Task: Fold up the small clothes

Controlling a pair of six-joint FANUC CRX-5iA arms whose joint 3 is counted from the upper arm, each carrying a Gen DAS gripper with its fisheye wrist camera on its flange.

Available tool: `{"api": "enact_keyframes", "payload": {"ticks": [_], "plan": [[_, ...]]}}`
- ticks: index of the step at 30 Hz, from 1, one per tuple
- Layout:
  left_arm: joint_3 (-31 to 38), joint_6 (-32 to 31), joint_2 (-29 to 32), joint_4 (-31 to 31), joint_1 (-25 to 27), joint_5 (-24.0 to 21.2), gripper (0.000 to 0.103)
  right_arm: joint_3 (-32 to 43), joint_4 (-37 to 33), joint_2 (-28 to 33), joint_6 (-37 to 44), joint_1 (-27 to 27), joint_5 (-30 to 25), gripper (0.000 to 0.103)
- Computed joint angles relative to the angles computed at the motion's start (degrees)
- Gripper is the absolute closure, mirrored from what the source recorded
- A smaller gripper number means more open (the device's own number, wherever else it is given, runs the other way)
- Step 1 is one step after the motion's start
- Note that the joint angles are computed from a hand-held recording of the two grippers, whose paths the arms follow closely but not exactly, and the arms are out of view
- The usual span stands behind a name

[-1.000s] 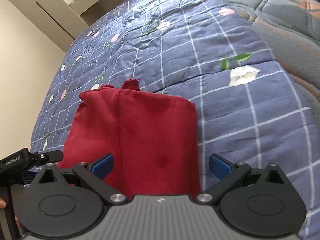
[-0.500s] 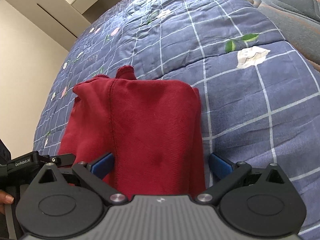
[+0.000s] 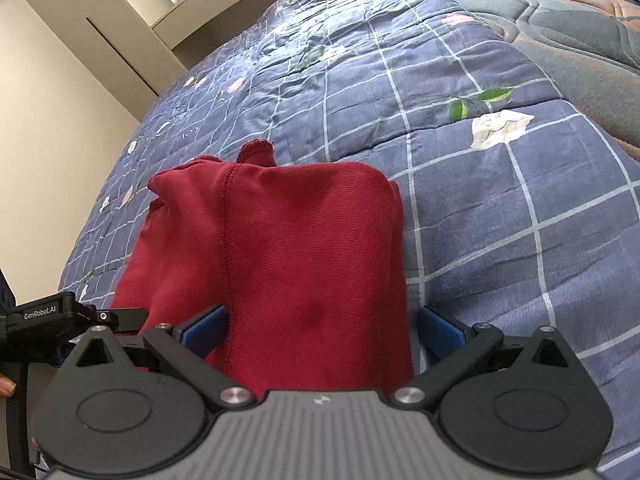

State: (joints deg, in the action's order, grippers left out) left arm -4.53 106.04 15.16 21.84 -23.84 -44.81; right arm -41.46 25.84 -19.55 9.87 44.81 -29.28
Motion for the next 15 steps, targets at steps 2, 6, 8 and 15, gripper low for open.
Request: {"api": "enact_keyframes", "payload": {"ticks": [2, 6, 8, 15], "plan": [[0.4, 0.1, 0.2, 0.0, 0.1, -0.7, 0.000, 0.5, -0.6, 0.2, 0.8, 0.0, -0.6, 0.000], [2.7, 1.9, 1.2, -1.2, 0.1, -3.6, 0.000, 1.7, -1.2, 0.8, 1.4, 0.3, -2.4, 0.000], [4.2, 3.1, 1.8, -2.3, -0.1, -5.0, 0.000, 2.3, -1.2, 1.3, 1.3, 0.5, -3.4, 0.000], [3.6, -0.5, 2.2, 0.3, 0.6, -4.9, 0.000, 4.3, -2.9, 2.4, 3.3, 0.6, -5.9, 0.000]]}}
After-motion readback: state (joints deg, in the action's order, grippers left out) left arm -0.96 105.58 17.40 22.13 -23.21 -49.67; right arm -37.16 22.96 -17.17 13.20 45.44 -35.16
